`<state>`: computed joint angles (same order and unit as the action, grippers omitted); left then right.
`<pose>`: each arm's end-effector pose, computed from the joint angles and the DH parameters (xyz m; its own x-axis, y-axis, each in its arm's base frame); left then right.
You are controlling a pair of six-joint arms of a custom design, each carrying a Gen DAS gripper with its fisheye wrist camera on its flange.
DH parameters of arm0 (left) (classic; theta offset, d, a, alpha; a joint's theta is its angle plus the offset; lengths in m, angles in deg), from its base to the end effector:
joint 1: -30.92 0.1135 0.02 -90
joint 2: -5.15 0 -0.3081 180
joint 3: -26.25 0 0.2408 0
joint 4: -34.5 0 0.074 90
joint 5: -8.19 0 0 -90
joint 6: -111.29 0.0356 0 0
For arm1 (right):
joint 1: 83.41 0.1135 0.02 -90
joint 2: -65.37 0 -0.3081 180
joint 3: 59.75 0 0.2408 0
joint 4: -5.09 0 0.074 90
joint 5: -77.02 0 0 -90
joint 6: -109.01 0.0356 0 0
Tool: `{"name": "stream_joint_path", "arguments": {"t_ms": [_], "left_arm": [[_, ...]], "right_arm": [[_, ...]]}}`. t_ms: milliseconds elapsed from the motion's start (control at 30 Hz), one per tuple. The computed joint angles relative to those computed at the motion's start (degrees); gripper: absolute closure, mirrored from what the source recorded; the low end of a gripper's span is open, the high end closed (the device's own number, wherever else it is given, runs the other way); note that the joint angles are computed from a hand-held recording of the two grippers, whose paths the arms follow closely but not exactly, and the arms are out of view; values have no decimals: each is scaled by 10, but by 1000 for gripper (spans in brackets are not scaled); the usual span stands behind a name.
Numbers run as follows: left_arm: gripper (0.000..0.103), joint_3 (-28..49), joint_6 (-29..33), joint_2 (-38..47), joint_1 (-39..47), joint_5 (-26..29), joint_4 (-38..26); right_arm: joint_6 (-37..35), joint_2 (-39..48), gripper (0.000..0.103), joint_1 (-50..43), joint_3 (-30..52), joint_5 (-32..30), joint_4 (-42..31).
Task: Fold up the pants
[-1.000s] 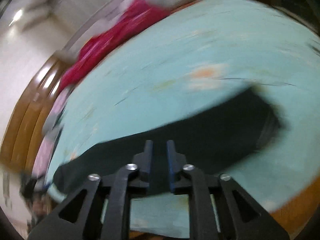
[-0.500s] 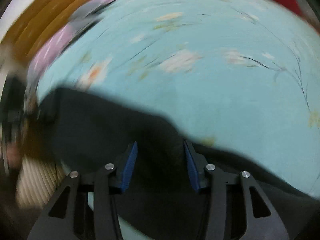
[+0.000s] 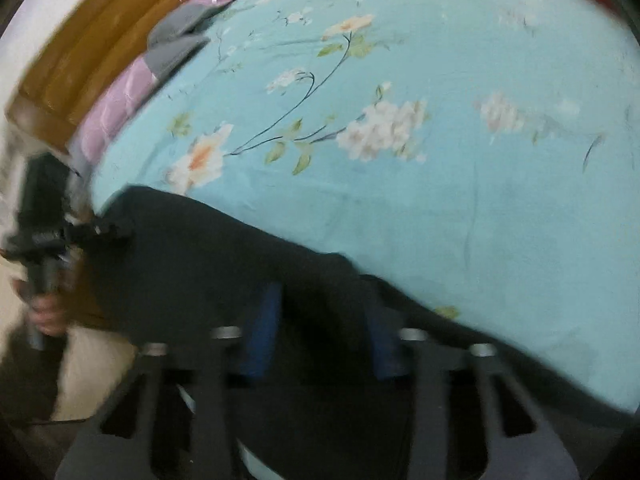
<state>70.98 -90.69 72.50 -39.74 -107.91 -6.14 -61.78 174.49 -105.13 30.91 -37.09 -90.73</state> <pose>0.0715 -0.1565 0.2106 -0.6143 -0.7644 -0.1959 -0.5669 0.6002 -0.5643 0.2892 -0.0996 0.2313 -0.6230 -0.7217 -0.3017 -0.7569 0.4588 0.4655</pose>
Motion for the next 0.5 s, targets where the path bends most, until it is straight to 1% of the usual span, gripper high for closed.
{"name": "stream_joint_path", "arguments": {"t_ms": [33, 67, 100, 133, 167, 200, 233, 267, 300, 333, 367, 400, 433, 467, 500], "left_arm": [[76, 15, -11, -1, -12, -33, -27], [77, 23, -12, 0, -8, -45, -42], [77, 24, -1, 5, 13, -38, -45], [77, 17, 15, 11, 38, -19, -33], [78, -1, 42, 28, 84, 26, -3], [78, -16, 49, 37, 109, 54, 19], [78, -34, 43, 31, 119, 65, 43], [78, -48, 27, 14, 116, 60, 55], [77, -56, 0, -17, 99, 45, 46], [77, -50, -23, -39, 77, 25, 18], [76, -36, -51, -53, 48, -1, -24], [75, -6, -102, -55, 4, -35, -94], [62, 20, -164, -50, -49, -67, -158], [42, 40, -223, -43, -99, -91, -203], [35, 62, -308, -24, -167, -122, -249]], "right_arm": [[-20, -9, 84, -7, 14, -14, -14], [-30, -11, 95, -10, 27, -27, -24], [-29, -17, 96, -13, 40, -46, -23], [-6, -23, 97, -7, 34, -48, 11], [16, -20, 97, 6, 24, -37, 43], [46, -17, 97, 22, 2, -15, 84], [70, -21, 97, 35, -29, 2, 130], [73, -19, 97, 34, -34, 0, 137], [78, -21, 96, 27, -33, -12, 137], [90, -18, 96, 14, -19, -31, 123], [95, -6, 96, -2, 7, -49, 92], [98, 9, 95, -25, 42, -70, 53], [96, 21, 94, -43, 65, -80, 28], [84, 39, 93, -64, 94, -88, -11], [63, 57, 86, -86, 120, -89, -59]]}}
